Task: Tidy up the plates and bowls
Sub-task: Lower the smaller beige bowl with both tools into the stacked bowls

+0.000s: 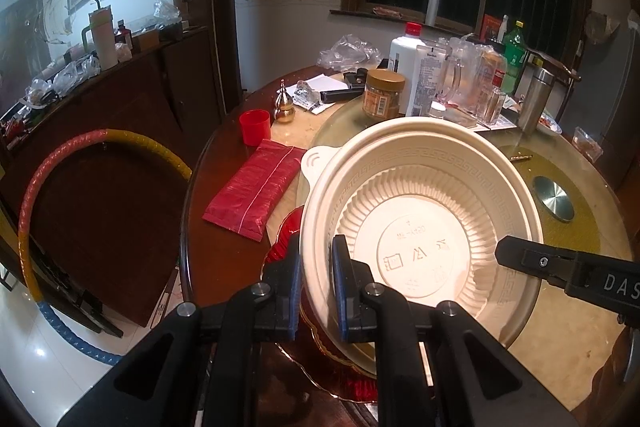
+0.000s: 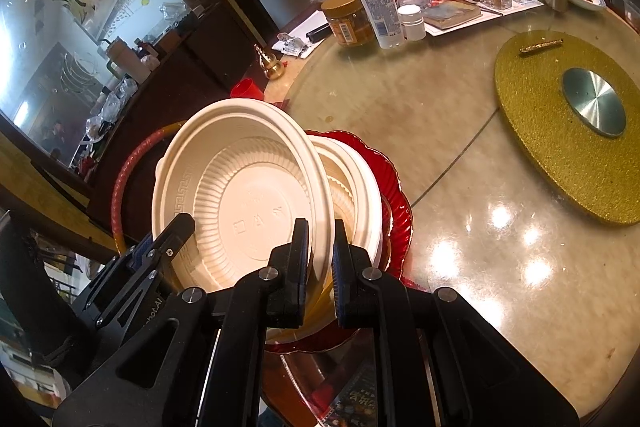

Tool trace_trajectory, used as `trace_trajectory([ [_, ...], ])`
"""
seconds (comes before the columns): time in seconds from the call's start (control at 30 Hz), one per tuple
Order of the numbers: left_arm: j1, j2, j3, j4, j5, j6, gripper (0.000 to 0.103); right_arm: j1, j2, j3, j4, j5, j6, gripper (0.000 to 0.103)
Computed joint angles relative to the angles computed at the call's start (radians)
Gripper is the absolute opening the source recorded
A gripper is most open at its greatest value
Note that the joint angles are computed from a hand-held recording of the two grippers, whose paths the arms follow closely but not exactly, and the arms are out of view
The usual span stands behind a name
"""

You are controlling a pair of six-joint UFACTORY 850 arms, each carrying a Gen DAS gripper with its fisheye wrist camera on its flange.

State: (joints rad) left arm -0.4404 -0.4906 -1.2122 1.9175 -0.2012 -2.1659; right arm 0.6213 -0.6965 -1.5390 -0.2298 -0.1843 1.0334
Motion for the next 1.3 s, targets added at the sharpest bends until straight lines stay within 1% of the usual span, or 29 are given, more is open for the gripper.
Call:
trace_trajectory([
  [0.17,-0.001,-0.002,-0.002,-0.011,-0.001,0.015,0.013,-0.003,-0.005,-0.009,0.071,-0.017,-0.072,0.010],
  [0.3,-0.001,-0.003,-0.002,-0.010,-0.001,0.015,0.013,-0.004,-0.014,-0.030,0.096,-0.049,-0.120,0.011],
  [0.77,-0.002,-0.009,-0.008,-0.024,0.002,0.027,0.013,-0.002,-0.025,-0.058,0.122,-0.098,-0.171,0.012],
  [0.9,-0.002,-0.008,-0.009,-0.023,0.009,0.026,0.013,-0.006,-0.026,-0.062,0.160,-0.109,-0.206,0.012],
  [0.97,-0.002,-0.007,-0.009,-0.031,0.012,0.035,0.013,-0.008,-0.030,-0.072,0.183,-0.129,-0.237,0.013],
  [1.13,0.002,-0.002,-0.007,-0.029,0.019,0.022,0.013,-0.010,-0.035,-0.088,0.198,-0.153,-0.264,0.013],
  [1.17,0.004,-0.001,-0.007,-0.016,0.026,0.007,0.016,-0.010,-0.038,-0.095,0.195,-0.162,-0.264,0.014],
  [1.2,0.006,0.002,-0.004,0.023,0.033,-0.034,0.024,-0.009,-0.041,-0.100,0.194,-0.169,-0.268,0.016],
  [1.23,0.006,0.004,-0.002,0.037,0.031,-0.050,0.030,-0.008,-0.042,-0.103,0.200,-0.169,-0.277,0.022],
  [1.27,0.005,0.009,0.003,0.076,0.020,-0.095,0.043,-0.009,-0.041,-0.102,0.213,-0.159,-0.293,0.033],
  [1.3,0.005,0.013,0.009,0.125,0.013,-0.149,0.053,-0.007,-0.037,-0.095,0.206,-0.141,-0.285,0.041],
])
